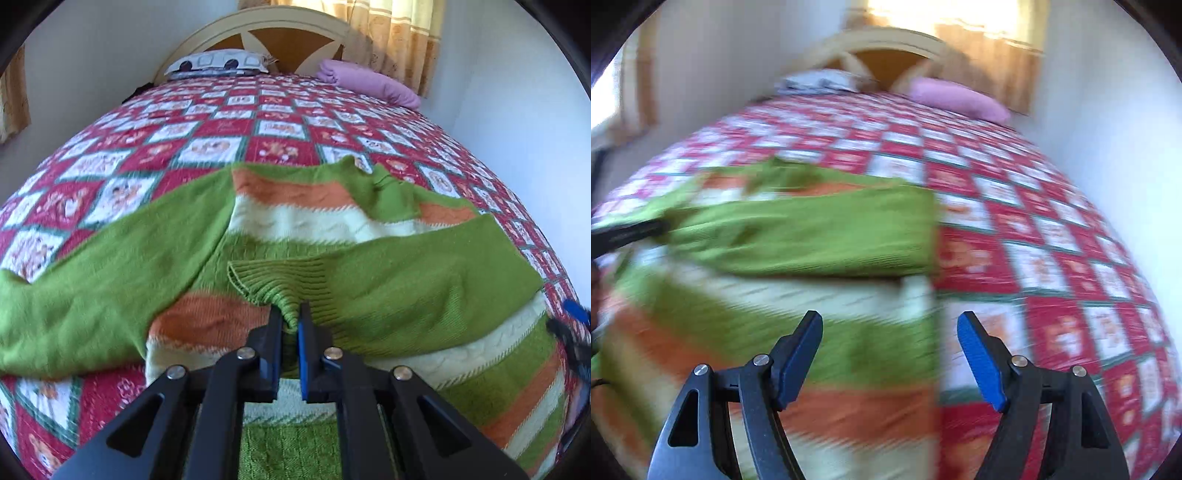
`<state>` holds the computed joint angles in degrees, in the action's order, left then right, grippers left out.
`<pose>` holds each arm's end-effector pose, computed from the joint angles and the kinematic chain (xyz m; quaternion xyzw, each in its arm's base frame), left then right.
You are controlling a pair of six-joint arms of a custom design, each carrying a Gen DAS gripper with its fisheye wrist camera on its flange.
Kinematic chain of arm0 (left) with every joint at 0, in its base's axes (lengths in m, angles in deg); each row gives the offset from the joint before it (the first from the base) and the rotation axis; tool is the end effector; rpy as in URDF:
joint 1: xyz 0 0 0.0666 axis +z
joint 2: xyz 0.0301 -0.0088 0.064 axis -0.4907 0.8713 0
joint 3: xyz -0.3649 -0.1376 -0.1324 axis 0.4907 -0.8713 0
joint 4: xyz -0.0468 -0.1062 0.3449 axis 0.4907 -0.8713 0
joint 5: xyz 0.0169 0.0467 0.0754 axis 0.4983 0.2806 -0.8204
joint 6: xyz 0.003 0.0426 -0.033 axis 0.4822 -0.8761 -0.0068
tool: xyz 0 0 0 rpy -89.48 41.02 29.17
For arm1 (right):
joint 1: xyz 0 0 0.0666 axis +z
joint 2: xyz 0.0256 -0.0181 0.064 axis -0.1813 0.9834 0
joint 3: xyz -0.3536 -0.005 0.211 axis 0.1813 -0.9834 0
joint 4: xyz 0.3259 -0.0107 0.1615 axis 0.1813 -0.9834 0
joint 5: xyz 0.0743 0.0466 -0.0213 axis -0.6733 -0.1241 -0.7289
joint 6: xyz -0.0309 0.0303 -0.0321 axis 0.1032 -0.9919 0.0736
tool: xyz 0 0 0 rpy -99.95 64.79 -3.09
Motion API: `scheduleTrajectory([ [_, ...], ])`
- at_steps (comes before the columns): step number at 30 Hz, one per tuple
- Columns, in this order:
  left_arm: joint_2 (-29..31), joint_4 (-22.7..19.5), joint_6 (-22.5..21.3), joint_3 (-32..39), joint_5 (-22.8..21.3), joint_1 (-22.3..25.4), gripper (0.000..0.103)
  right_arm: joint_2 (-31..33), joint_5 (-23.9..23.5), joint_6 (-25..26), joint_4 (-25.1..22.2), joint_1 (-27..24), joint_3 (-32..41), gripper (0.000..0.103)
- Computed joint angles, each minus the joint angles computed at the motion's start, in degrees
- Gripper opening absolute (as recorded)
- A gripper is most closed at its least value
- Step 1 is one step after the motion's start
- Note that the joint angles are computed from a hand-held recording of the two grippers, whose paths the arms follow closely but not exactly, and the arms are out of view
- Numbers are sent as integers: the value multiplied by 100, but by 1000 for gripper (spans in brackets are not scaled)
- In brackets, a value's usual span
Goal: Fold small clothes
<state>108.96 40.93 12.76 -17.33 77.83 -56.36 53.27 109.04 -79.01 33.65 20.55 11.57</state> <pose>0.3810 -0.1864 0.3248 -0.0329 0.9364 -0.0683 0.3426 0.3459 0.1895 0.3619 -0.0877 0.9193 -0.0760 0.3760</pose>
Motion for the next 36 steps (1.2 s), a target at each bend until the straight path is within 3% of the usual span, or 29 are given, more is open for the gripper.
scheduleTrajectory([
  [5, -162, 83, 165, -135, 99, 31, 8, 594, 45, 109, -54, -574, 401, 76],
  [10, -96, 98, 170, -198, 215, 107, 12, 566, -721, -474, -95, -1018, 295, 80],
  [13, -162, 165, 331, -259, 231, 167, 23, 353, -561, -526, -256, -875, 221, 80],
  [16, -230, 32, 374, -259, -83, 120, 59, 5, -116, -496, -208, -643, 152, 80],
  [19, -268, -60, 340, -261, -204, 77, 61, -181, 77, -274, 41, -394, 283, 77],
  [20, -291, -81, 349, -268, -218, 60, 61, -176, -100, -165, 154, -372, 331, 70],
  [21, -310, -100, 359, -274, -214, 62, 61, -75, -585, -14, 280, -390, 448, 65],
  [23, -451, -138, 417, -333, -181, 53, 62, 231, -1140, -28, 209, -479, 679, 50],
  [28, -959, -197, 252, -584, -306, 79, 71, 1142, -1620, -130, -345, -495, 1000, 47],
  [30, -1163, -274, 105, -690, -329, 164, 74, 1059, -1212, 79, -97, -262, 774, 47],
  [33, -1519, -435, -76, -892, -479, 410, 78, 1008, -1362, 69, -527, -173, 976, 45],
  [36, -1853, -581, -186, -1090, -649, 737, 81, 1027, -960, 234, -560, 117, 1258, 45],
])
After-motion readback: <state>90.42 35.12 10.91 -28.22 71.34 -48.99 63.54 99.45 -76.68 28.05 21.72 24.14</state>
